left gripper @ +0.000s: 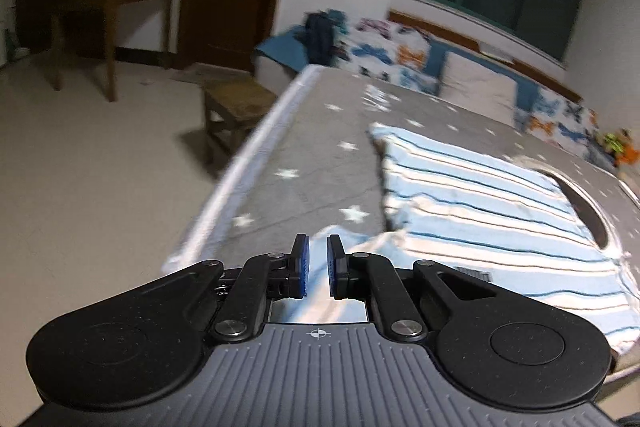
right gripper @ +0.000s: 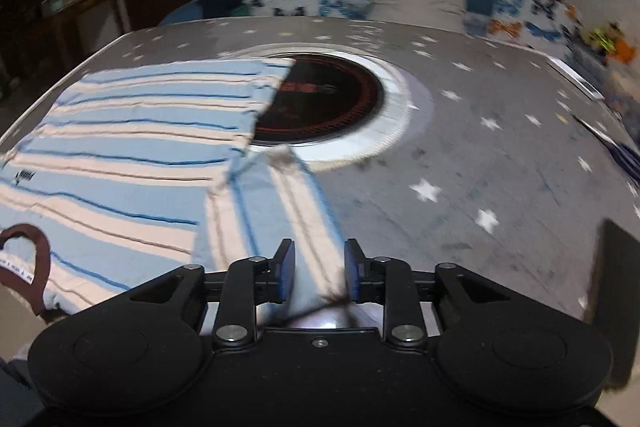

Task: Fold clothes

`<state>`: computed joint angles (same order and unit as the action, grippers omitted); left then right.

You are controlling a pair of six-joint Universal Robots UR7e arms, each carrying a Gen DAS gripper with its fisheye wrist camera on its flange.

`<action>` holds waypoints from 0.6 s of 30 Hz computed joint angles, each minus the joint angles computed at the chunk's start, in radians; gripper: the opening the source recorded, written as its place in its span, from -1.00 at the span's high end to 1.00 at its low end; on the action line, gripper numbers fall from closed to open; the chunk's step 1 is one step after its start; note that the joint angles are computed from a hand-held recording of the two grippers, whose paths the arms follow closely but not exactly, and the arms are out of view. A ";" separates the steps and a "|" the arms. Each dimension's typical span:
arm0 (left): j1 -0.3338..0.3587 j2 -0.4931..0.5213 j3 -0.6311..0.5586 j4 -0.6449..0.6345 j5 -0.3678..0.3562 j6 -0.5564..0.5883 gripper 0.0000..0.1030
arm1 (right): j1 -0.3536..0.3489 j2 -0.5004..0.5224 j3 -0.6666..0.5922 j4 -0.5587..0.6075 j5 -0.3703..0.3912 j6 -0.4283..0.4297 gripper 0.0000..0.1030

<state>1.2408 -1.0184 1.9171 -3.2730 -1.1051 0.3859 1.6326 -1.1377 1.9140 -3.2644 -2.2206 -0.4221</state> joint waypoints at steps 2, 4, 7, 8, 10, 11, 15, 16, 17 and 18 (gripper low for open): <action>-0.005 0.037 -0.049 0.051 -0.004 0.013 0.59 | 0.001 0.015 -0.024 0.033 0.035 -0.010 0.34; -0.006 0.068 -0.087 0.085 -0.012 0.025 0.47 | 0.003 0.030 -0.049 0.067 0.070 -0.021 0.31; -0.008 0.134 -0.164 0.141 -0.027 0.055 0.46 | 0.007 0.067 -0.100 0.127 0.120 -0.047 0.22; -0.008 0.158 -0.191 0.154 -0.030 0.062 0.45 | 0.007 0.076 -0.113 0.142 0.129 -0.054 0.19; -0.006 0.199 -0.240 0.178 -0.032 0.059 0.43 | 0.010 0.090 -0.128 0.157 0.132 -0.065 0.17; -0.004 0.220 -0.268 0.193 -0.033 0.053 0.37 | 0.012 0.103 -0.143 0.174 0.136 -0.074 0.17; -0.001 0.297 -0.370 0.243 -0.015 0.048 0.32 | 0.013 0.129 -0.177 0.205 0.139 -0.087 0.14; 0.000 0.316 -0.397 0.254 -0.007 0.046 0.32 | 0.013 0.134 -0.184 0.215 0.139 -0.087 0.13; 0.002 0.333 -0.422 0.270 -0.001 0.041 0.32 | 0.013 0.132 -0.182 0.215 0.139 -0.088 0.12; 0.003 0.351 -0.451 0.289 0.006 0.031 0.32 | 0.011 0.135 -0.186 0.218 0.142 -0.088 0.11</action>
<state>1.2438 -0.6674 1.4656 -2.9836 -1.0995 0.4169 1.6436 -1.0027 1.7276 -3.0467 -2.0782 -0.5099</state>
